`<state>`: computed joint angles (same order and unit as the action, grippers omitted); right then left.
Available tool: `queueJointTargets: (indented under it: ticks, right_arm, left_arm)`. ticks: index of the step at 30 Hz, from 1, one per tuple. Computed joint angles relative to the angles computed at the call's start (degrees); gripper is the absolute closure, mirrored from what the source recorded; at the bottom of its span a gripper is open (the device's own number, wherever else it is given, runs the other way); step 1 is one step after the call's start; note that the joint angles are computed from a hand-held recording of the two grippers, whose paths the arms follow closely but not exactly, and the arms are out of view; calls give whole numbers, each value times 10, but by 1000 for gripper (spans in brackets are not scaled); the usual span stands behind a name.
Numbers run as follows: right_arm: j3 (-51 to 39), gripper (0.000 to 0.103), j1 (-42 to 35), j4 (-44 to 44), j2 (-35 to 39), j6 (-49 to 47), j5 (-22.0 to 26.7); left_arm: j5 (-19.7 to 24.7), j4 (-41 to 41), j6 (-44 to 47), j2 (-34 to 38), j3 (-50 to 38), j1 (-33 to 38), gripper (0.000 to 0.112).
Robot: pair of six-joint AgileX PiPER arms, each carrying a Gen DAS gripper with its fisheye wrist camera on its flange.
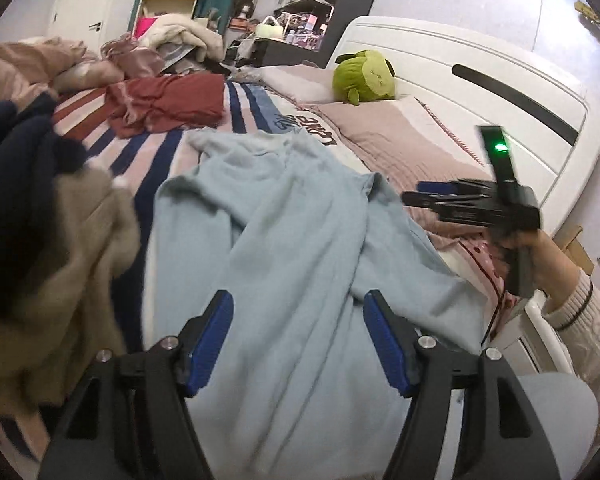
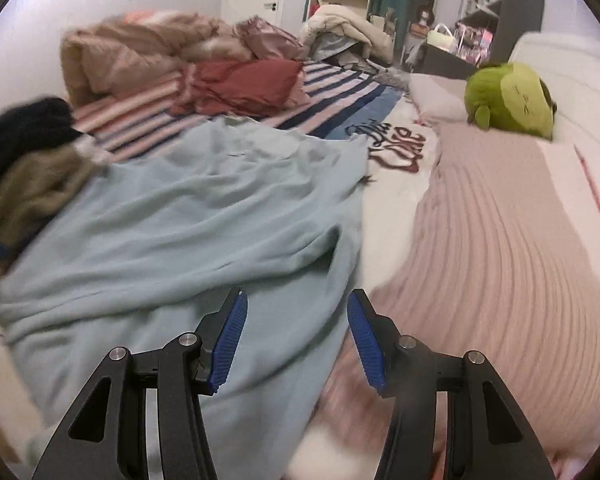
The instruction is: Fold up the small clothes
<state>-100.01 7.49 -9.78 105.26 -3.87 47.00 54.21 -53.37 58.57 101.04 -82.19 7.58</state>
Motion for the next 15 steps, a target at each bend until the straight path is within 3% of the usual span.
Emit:
queueJointTargets:
  ticks: [7,9,12,15]
  right_arm:
    - [-168,58,57,-264,173,43,74]
    - [-199,58,46,-259,187,56,76]
    - [-216,56,13,-261,172,151,56]
    - [-201,51,-17,-213,147,157,43]
  left_arm:
    - [7,-2,-10,45,-46,-7,49]
    - [4,1,-13,50,-48,-5,49]
    - [-2,12,-20,54,-50,-2,49]
    - [1,20,-28,61,-56,1,48]
